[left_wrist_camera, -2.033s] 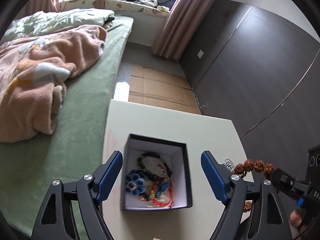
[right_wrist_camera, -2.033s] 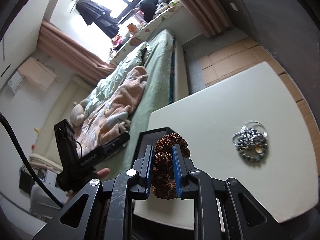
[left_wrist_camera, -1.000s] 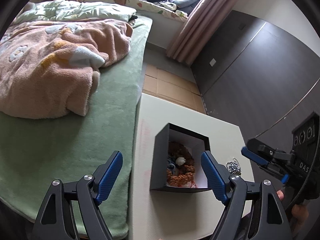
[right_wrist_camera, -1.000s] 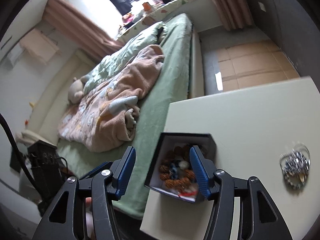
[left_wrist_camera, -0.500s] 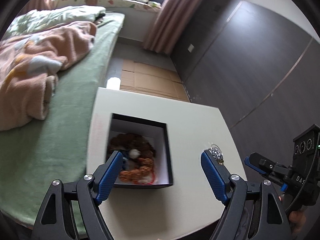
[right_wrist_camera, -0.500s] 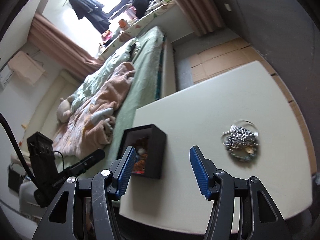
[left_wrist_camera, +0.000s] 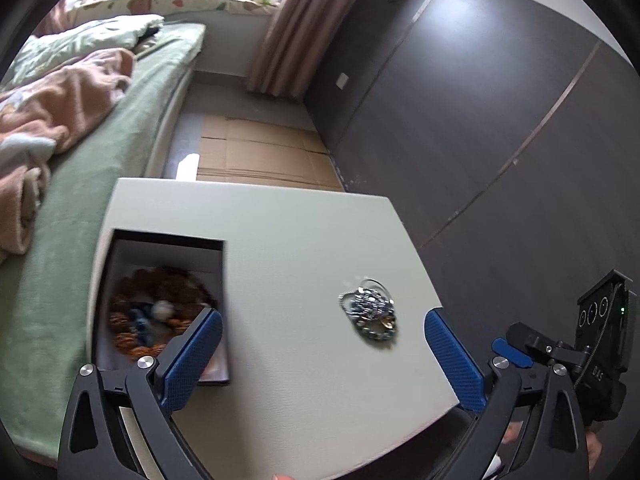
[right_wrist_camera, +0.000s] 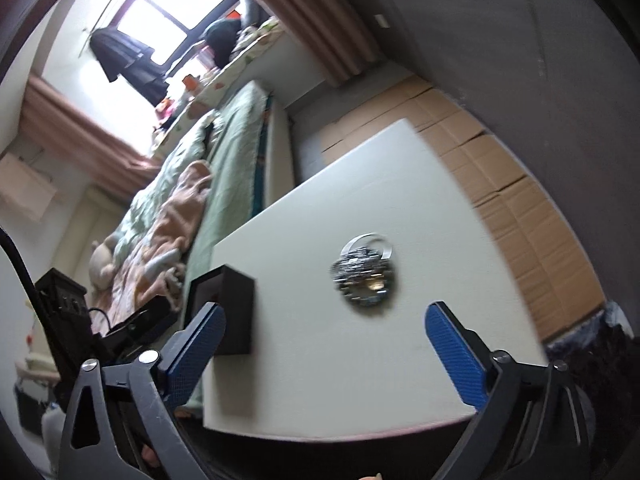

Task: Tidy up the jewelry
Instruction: 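Move the left gripper to the silver hoop on the remaining jewelry pile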

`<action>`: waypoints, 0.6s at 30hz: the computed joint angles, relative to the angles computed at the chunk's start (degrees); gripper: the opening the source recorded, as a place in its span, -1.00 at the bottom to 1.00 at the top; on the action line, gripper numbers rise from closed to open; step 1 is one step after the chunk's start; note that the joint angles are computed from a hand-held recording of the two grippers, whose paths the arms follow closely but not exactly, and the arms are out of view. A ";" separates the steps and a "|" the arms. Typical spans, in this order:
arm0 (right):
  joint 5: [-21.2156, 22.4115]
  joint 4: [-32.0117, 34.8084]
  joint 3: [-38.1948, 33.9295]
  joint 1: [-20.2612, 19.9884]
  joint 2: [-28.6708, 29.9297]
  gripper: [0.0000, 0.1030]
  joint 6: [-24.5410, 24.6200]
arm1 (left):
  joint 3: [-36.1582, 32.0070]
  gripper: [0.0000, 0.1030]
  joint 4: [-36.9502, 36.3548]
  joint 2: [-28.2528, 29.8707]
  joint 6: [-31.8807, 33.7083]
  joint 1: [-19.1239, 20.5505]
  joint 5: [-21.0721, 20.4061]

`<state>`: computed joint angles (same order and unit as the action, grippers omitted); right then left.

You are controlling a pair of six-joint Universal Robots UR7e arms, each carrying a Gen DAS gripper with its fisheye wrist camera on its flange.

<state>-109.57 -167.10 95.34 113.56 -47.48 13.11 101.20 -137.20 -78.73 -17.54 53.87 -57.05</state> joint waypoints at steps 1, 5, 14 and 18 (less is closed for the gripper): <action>-0.17 -0.49 0.59 -0.20 -0.45 1.00 0.17 | -0.09 0.96 -0.04 0.39 0.16 -0.15 -0.01; -0.61 -2.99 3.34 -1.24 -2.34 1.00 0.38 | -1.24 0.96 0.92 2.42 0.43 -0.66 -0.63; -1.40 -4.17 5.76 -2.54 -4.38 1.00 2.41 | -3.65 0.96 2.49 6.42 1.95 -1.39 1.29; -2.73 -5.09 6.98 -3.30 -5.02 1.00 3.13 | -5.33 0.85 2.97 8.73 2.71 -0.66 -0.14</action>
